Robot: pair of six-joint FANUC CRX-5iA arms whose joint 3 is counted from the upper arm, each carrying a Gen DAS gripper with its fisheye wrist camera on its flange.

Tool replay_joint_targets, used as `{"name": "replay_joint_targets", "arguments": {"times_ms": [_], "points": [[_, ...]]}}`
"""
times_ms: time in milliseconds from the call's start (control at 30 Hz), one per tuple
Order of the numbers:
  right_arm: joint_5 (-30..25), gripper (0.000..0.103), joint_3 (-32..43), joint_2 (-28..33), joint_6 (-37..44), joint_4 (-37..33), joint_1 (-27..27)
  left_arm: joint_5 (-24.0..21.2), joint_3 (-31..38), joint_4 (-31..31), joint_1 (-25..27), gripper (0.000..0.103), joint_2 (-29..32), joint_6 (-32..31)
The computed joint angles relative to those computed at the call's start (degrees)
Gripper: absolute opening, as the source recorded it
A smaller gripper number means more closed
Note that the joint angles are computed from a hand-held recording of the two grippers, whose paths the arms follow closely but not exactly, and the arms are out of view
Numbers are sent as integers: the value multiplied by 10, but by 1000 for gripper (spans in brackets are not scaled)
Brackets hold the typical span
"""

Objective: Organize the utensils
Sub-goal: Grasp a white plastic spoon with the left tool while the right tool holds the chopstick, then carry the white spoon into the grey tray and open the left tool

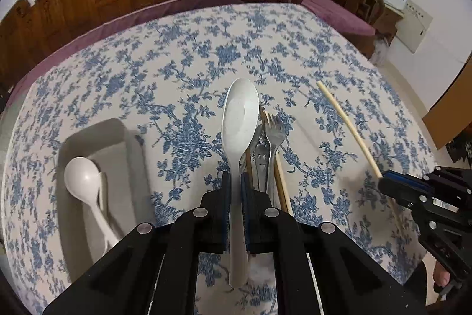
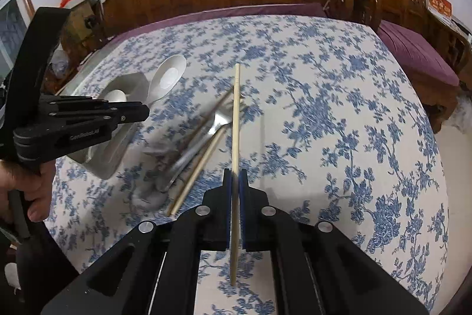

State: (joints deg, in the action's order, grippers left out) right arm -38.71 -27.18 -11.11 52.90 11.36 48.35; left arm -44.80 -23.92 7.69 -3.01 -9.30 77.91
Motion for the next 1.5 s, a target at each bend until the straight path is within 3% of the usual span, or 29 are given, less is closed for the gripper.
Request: {"name": "replay_joint_targets", "arguments": {"times_ms": [400,767,1100,1500], "points": [[6,6,6,-13,-11,20,40,4,-69,70,68,6,-100,-84],[8,6,51,27,-24,26,64,-7,-148,194,191,6,-165,-232],[20,6,110,104,-28,19,89,26,-202,293,261,6,-162,-338],[32,6,163,165,-21,23,106,29,-215,327,294,6,-127,-383]]}}
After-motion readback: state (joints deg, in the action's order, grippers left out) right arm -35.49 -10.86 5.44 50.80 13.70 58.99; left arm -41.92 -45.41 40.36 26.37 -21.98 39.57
